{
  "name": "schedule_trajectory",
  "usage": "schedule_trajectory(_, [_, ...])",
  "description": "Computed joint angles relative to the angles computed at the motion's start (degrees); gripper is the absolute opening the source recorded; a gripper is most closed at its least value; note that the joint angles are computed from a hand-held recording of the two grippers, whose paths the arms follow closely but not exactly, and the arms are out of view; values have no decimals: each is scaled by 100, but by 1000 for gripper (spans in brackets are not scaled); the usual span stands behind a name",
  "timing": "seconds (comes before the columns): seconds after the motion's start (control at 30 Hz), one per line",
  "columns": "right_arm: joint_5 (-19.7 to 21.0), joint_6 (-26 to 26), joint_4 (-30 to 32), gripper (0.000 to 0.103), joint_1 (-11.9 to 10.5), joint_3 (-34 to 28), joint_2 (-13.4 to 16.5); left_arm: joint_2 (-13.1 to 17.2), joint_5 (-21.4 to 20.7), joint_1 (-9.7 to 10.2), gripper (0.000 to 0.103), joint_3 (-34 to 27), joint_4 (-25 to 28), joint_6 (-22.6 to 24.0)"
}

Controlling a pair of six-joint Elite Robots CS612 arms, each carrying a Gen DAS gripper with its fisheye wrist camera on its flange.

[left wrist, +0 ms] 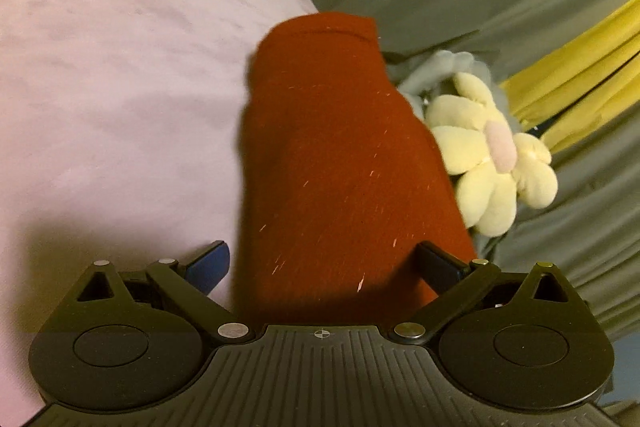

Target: Fold small clothes

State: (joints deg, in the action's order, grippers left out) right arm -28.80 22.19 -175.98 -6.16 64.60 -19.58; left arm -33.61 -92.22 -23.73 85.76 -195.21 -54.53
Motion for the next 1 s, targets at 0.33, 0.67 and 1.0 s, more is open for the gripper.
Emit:
schedule_trajectory(0.33, [498,777,-222,54,128,-467,314,95,98,-6,70,-250,-30,-94])
schedule_trajectory(0.67, [1125,-1610,1525,53,413,685,-534,-933,1233,-291,69,1429,-508,173])
schedule_trajectory(1.0, [-281,-1979,1033,71,610,1757,-1342,-1603,2288,-512,71,2487,-129,-389])
